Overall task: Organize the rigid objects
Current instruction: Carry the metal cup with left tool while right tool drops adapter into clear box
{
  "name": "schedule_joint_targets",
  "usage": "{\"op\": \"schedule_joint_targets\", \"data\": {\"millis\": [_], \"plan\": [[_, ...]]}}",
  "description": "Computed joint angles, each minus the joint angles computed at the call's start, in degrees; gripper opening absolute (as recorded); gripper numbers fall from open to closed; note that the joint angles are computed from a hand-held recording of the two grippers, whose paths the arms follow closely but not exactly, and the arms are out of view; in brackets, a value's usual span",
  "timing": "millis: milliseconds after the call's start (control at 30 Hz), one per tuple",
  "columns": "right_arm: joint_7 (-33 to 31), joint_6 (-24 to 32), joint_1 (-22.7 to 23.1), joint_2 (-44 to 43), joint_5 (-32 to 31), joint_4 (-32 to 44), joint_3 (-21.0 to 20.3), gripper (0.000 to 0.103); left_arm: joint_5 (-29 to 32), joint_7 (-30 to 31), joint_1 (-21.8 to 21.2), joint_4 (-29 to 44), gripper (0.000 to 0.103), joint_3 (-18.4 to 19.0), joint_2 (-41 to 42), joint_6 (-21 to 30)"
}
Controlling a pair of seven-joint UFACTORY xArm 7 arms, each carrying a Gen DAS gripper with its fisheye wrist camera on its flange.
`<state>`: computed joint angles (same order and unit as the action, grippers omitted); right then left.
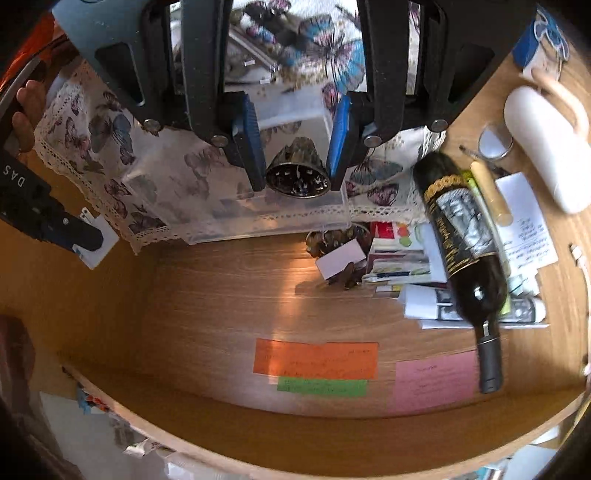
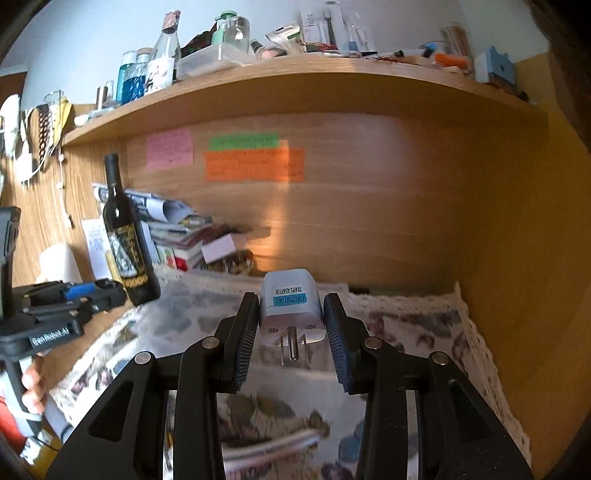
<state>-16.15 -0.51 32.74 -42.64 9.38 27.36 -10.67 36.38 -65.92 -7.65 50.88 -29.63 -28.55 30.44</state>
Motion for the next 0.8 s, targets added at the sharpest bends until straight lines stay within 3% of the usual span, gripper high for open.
{"op": "schedule_joint_targets", "data": {"millis": [200, 467, 567, 800], "plan": [[-1.01, 0.58, 3.41, 8.01, 0.89, 5.81, -2.39, 0.034, 2.23, 1.45, -0.08, 5.72, 0.033, 0.79, 8.34, 1.26], [-5.47, 4.49, 5.28, 17.66, 5.66, 11.73, -3.92, 0.034, 3.19, 4.93, -5.39, 11.91, 0.033, 6.00, 18.98, 3.25], [-7.27, 7.14, 4.66, 20.71, 7.80, 13.91, -3.63, 0.034, 3.49, 6.44, -7.56, 13.69, 0.033, 7.76, 21.86, 4.81], [-8.72, 12.47, -1.16, 26.28, 10.90, 17.67, 1.32, 0.034, 2.58, 8.79, -12.61, 15.56, 0.033, 12.43, 25.67, 5.55]]}}
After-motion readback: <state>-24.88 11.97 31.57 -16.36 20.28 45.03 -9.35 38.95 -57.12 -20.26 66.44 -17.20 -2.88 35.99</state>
